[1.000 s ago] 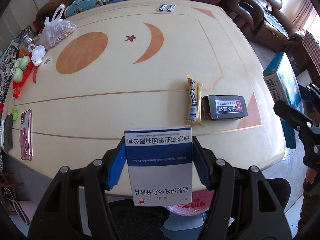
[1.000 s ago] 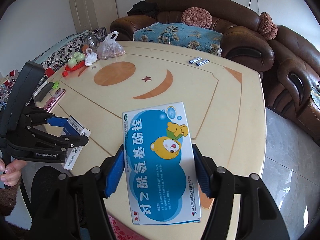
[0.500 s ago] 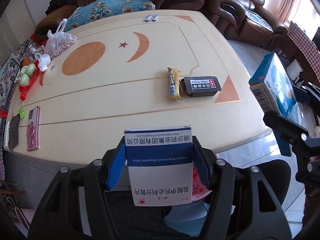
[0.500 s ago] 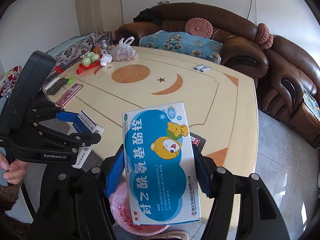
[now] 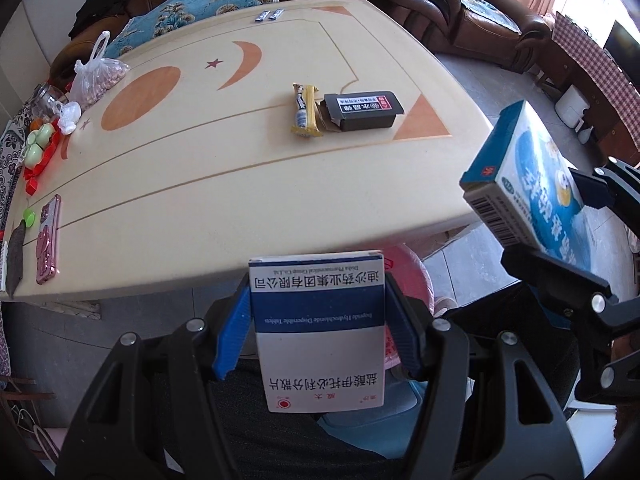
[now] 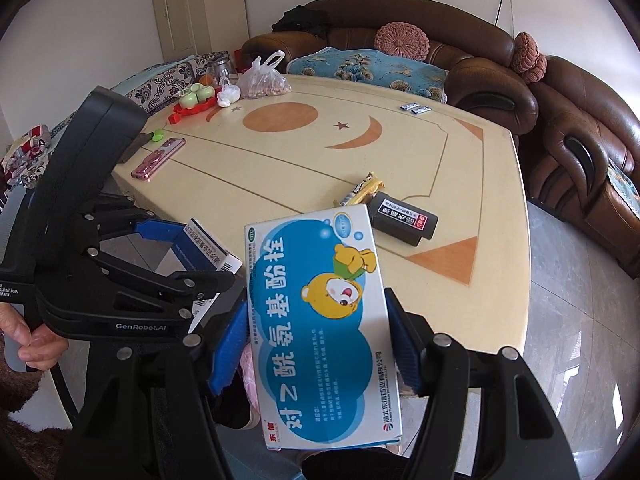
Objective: Collect trash
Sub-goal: 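Carry both medicine boxes down over the pink bin with both tools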
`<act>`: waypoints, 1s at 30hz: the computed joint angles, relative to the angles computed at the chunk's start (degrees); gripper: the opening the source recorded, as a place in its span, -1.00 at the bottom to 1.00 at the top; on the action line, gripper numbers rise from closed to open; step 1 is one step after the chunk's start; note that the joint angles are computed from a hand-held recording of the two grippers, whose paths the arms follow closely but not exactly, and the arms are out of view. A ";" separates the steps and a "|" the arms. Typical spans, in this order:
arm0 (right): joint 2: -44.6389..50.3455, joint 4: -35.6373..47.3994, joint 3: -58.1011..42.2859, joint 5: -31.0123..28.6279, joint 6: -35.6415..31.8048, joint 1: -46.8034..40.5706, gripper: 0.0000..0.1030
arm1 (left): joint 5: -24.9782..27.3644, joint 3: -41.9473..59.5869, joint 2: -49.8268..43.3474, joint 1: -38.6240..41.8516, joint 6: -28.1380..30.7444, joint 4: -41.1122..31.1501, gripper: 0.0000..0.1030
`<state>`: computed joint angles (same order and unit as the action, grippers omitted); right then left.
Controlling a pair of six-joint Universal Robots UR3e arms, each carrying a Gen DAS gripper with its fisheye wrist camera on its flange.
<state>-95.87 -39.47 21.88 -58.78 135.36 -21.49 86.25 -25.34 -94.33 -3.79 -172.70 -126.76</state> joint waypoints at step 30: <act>-32.01 -31.83 72.67 -11.78 5.69 0.63 0.20 | -4.01 -64.09 19.87 -5.60 0.61 34.62 0.19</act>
<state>-127.88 -71.29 94.55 -70.56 141.05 -20.86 82.24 -89.42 -74.46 -9.40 -172.10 -92.14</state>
